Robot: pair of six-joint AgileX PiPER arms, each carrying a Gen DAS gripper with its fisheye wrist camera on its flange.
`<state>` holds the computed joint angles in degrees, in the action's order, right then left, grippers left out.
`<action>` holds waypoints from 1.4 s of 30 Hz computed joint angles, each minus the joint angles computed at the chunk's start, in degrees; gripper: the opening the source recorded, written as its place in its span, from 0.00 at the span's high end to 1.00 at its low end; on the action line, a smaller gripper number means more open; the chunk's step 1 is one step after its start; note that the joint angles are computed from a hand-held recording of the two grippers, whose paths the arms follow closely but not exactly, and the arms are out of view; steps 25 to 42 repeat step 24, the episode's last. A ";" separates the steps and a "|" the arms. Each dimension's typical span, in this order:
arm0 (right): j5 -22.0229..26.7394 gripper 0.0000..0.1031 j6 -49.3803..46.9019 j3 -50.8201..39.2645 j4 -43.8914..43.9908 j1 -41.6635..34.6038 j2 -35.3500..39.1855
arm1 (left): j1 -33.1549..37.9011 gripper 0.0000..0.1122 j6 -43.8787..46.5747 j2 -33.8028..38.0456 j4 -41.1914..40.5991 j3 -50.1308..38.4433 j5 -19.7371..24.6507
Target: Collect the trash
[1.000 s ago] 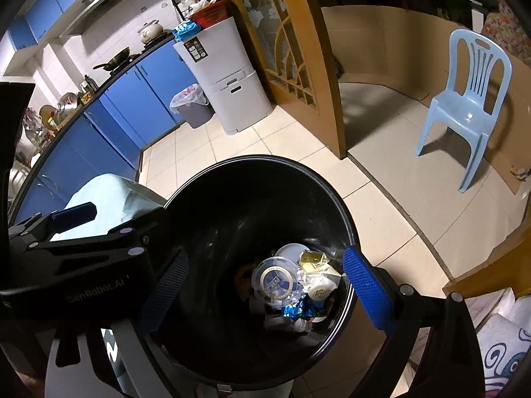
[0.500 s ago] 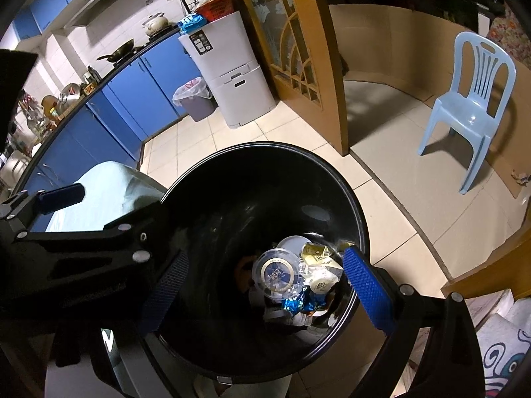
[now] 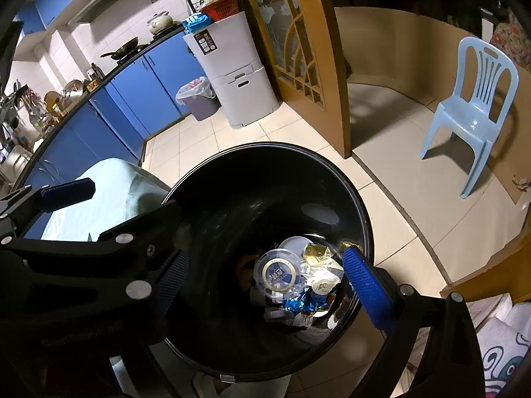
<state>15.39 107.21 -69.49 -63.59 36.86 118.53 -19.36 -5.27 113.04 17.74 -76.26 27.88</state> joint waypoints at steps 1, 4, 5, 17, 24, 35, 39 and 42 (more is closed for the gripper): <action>-0.05 0.11 -0.03 0.01 -0.03 -0.07 -0.01 | 0.20 0.12 0.80 0.04 -0.85 -0.11 0.06; -0.15 0.11 -0.28 -0.06 0.03 -0.21 0.02 | 0.32 0.12 1.22 0.10 -1.41 -0.22 0.14; -0.18 0.11 -0.35 -0.08 0.08 -0.24 0.00 | 0.29 0.12 1.26 0.04 -1.54 -0.24 0.24; 0.01 0.11 -2.11 -0.67 1.48 -0.31 0.00 | 0.87 0.12 2.99 -0.16 -4.40 -0.64 1.04; 0.22 0.11 -4.40 -1.31 3.55 -0.39 -0.13 | 0.88 0.12 3.70 0.10 -5.30 -1.20 1.89; 0.22 0.11 -4.40 -1.31 3.55 -0.39 -0.13 | 0.88 0.12 3.70 0.10 -5.30 -1.20 1.89; 0.22 0.11 -4.40 -1.31 3.55 -0.39 -0.13 | 0.88 0.12 3.70 0.10 -5.30 -1.20 1.89; 0.22 0.11 -4.40 -1.31 3.55 -0.39 -0.13 | 0.88 0.12 3.70 0.10 -5.30 -1.20 1.89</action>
